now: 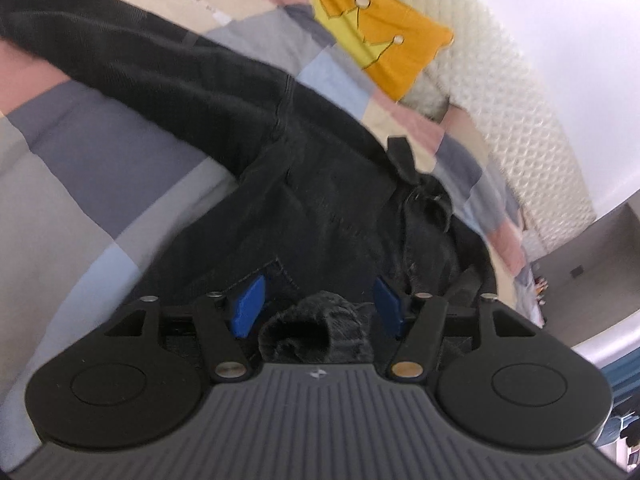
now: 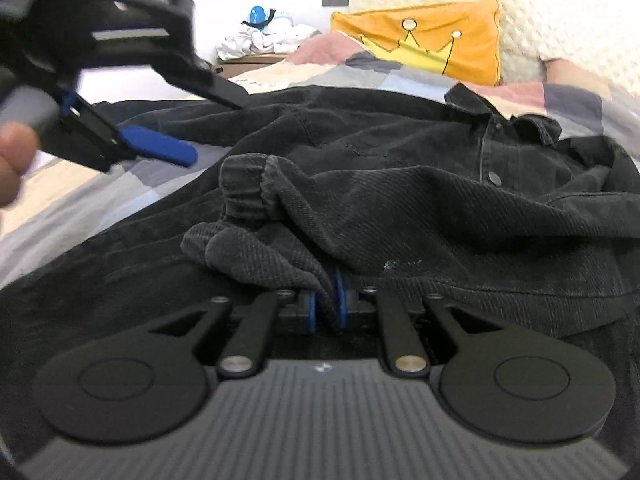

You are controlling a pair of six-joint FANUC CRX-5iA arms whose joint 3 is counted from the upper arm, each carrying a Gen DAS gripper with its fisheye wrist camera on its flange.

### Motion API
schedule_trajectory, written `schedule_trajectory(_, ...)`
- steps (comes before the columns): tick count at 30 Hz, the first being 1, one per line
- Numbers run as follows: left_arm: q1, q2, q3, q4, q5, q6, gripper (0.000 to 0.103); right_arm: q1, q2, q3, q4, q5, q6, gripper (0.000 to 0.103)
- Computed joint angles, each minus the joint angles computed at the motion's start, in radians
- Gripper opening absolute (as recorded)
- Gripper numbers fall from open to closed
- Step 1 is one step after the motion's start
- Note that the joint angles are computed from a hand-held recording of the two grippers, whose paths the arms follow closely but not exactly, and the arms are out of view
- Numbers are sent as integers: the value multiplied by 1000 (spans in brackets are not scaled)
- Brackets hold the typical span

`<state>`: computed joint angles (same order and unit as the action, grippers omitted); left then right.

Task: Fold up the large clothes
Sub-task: 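Lift the cuff with the right gripper, fold sleeve across jacket body, release, then grasp the folded cuff with the left gripper and adjust it on the jacket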

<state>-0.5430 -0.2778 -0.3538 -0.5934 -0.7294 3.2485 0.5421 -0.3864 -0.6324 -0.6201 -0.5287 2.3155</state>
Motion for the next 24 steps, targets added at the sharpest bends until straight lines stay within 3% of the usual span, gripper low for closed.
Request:
schedule_trajectory(4, 18, 35, -1, 39, 39, -26, 73, -106, 20, 74, -55, -174, 23, 14)
schedule_trajectory(8, 41, 27, -36, 90, 137, -42, 73, -188, 58, 125, -107, -277, 6, 33)
schedule_trajectory(12, -3, 49, 11, 42, 68, -36, 73, -195, 65, 135, -105, -308, -7, 36)
schedule_trajectory(15, -23, 60, 30, 25, 43, -42, 73, -195, 58, 139, -96, -337, -4, 47)
schedule_trajectory(18, -17, 69, 28, 49, 62, -78, 73, -206, 41, 136, -89, -360, -3, 63)
schedule_trajectory(20, -22, 83, 38, 51, 54, -99, 74, -258, 34, 146, -124, -410, 23, 83)
schedule_trajectory(24, -33, 112, 58, 36, 32, -94, 77, -368, 27, 163, -181, -467, 17, 86)
